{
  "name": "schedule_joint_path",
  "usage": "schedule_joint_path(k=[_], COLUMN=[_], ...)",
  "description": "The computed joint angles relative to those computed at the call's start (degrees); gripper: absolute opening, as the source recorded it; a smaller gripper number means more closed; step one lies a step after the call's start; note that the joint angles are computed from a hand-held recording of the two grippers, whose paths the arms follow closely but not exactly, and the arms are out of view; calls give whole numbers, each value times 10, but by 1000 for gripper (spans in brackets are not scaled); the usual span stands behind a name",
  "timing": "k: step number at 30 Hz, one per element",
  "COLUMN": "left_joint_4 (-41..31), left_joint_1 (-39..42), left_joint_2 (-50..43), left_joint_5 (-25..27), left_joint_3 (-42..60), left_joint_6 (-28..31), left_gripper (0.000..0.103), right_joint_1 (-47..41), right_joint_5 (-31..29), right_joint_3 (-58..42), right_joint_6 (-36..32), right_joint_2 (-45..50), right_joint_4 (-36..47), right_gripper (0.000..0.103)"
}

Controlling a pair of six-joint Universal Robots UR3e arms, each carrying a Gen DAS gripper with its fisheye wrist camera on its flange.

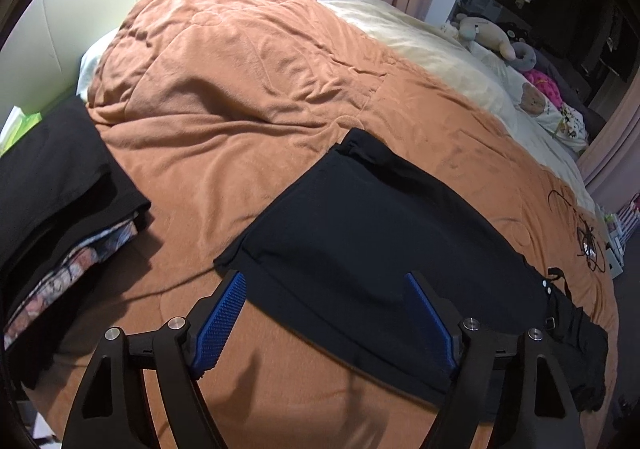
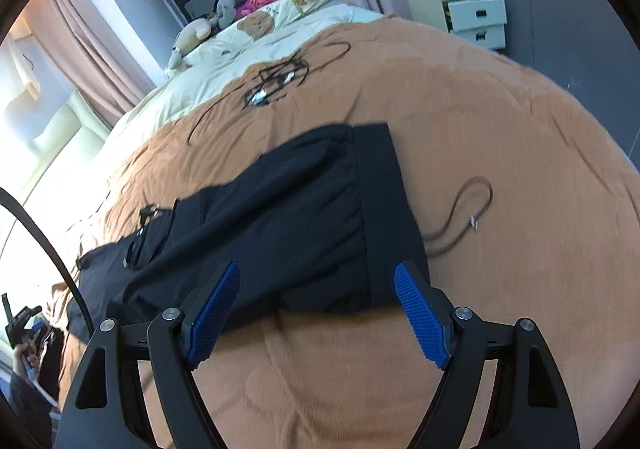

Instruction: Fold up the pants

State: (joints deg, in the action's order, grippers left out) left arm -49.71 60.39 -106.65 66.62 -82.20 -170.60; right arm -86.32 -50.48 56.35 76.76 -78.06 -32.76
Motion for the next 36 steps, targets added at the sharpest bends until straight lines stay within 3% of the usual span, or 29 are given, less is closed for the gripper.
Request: schedule_joint_path(k=[8,15,19,25,30,36], left_joint_4=[1,-4,-8,-10,-12,8], left_joint_1=[51,88,97,109,105,78], left_joint_2=[74,108,115,122,110,65], left_joint_5=[-42,-72,-75,-82,-90,-87], left_joint_3=[-106,-176,-192,-205,-196,-171], left_joint_6=[34,75,89,90,77,44], left_gripper=[77,73,70,64,48,33], right_joint_1=[-36,-37,-28,-6,20,32], right_joint_5=[-61,-81,-71,-4,33,49], right_joint_3=[-38,5,24,-44,-94,-90], right_joint_6=[-28,29,58,119,172,182], right_joint_2=[59,101,120,201,245,246], right_joint_4=[68,48,25,55,38,19], right_gripper=[79,79,79,79,79,70])
